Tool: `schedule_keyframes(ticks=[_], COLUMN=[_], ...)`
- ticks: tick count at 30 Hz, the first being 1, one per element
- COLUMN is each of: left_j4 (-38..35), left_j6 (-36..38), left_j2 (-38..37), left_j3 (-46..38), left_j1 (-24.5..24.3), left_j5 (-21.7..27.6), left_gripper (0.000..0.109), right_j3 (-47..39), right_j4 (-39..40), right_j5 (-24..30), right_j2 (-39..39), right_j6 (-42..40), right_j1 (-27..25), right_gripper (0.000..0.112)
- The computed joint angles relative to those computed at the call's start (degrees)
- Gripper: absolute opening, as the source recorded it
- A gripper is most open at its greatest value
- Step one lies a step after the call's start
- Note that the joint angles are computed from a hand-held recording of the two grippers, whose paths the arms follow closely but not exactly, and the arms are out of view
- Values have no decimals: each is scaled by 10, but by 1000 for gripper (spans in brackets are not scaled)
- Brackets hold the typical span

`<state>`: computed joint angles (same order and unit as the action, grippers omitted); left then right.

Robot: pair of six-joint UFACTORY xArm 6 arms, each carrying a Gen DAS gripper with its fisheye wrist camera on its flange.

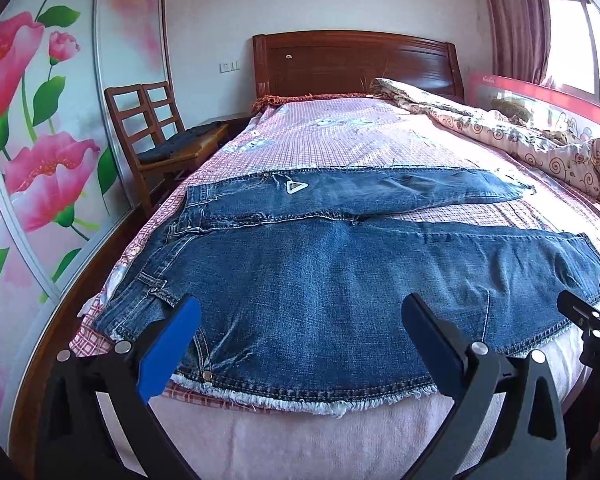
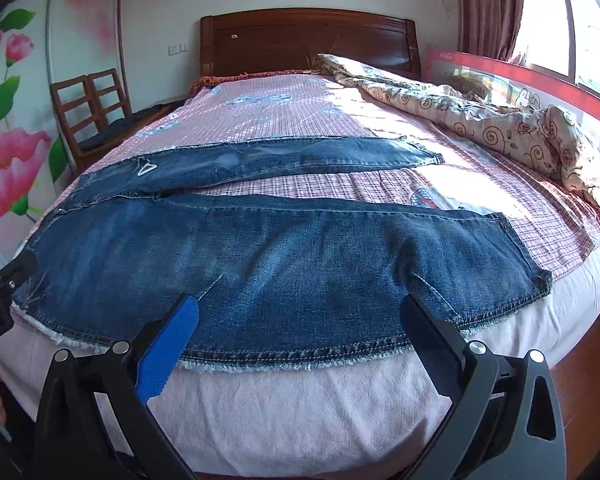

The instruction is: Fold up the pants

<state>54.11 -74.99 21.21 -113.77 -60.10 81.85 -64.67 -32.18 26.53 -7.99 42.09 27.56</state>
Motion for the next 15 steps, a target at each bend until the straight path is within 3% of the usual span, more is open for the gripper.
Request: schedule_keyframes(ticks=[5, 10, 15], left_j4=[-89, -206, -354], left_j6=[128, 256, 386], left_j2=[-59, -55, 36], left_j3=[44, 3, -127], left_j1=[90, 225, 357], left_j5=[-111, -174, -167], left_gripper=[101, 101, 101], right_j3=[-19, -34, -79], right_j4=[49, 79, 110], right_j5=[0, -20, 6], right_j2=[16, 27, 60], right_j6=[-44, -76, -116], right_j1=[-1, 5, 19], right_gripper=[100, 100, 100])
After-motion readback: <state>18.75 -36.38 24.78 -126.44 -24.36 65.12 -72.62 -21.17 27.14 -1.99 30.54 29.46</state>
